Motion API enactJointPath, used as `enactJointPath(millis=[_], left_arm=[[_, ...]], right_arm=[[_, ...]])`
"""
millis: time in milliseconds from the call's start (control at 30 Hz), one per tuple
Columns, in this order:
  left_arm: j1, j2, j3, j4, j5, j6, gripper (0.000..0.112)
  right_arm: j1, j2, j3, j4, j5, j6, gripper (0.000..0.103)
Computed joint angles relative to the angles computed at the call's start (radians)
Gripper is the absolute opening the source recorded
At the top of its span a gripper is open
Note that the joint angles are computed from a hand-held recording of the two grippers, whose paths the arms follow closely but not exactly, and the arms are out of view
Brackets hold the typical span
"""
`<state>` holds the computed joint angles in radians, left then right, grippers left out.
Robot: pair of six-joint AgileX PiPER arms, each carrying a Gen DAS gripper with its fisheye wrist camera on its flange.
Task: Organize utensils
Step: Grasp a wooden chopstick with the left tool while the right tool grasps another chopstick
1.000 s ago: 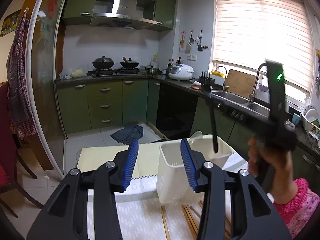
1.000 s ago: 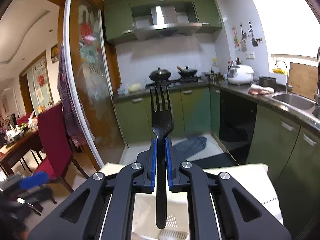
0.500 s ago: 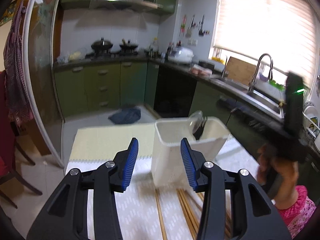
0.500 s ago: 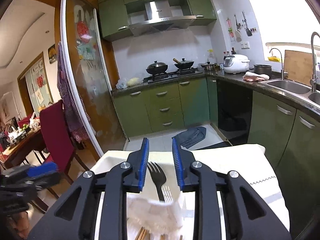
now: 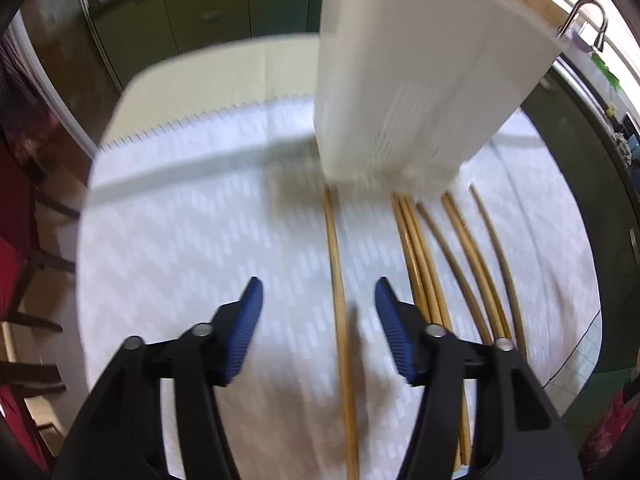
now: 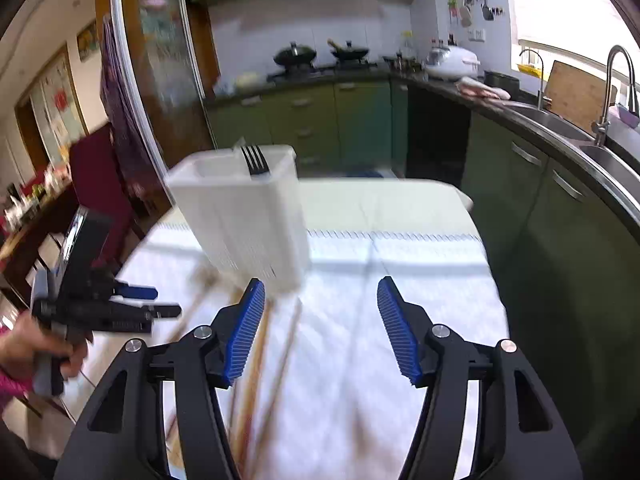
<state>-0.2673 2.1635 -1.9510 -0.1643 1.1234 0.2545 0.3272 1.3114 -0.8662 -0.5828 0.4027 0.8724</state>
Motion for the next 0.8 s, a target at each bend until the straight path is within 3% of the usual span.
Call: enactJointPath(millis=[233,300,400,500,633,800], left_arm=[[-0.031,0.054,-0.040,0.056,0.021,-0.055,0.026],[-0.044,0.044,-0.015,0.079,-0.016,-0.072,0.020],[-0.060,0.031,0.006,0.088,-0.019,-0.075,0.011],[-0.071,0.046,-0.028,0.096,0.002,-0.075,0.007],[-0.081,0.030,0.013,0.089,-0.017,-0.060,0.006],[-0.058,0.005,0.052,0.078,-0.025,-0.043,0.006]], right_arm=[[-0.038,-0.057,0.074,0.075,0.034,-0.069,0.062],[-0.037,-0.048,0.070,0.089,0.043,-0.080,0.062],[-0.041,0.030,-0.021,0.184,0.087,-0.188,0.062],[-0.049,0.155,-0.129,0.371,0.141,-0.391,0.061],[-0.058,0.337,-0.264,0.557,0.223,-0.584,0.038],[-0.052,0.482,-0.386,0.602,0.282,-0.611,0.034]])
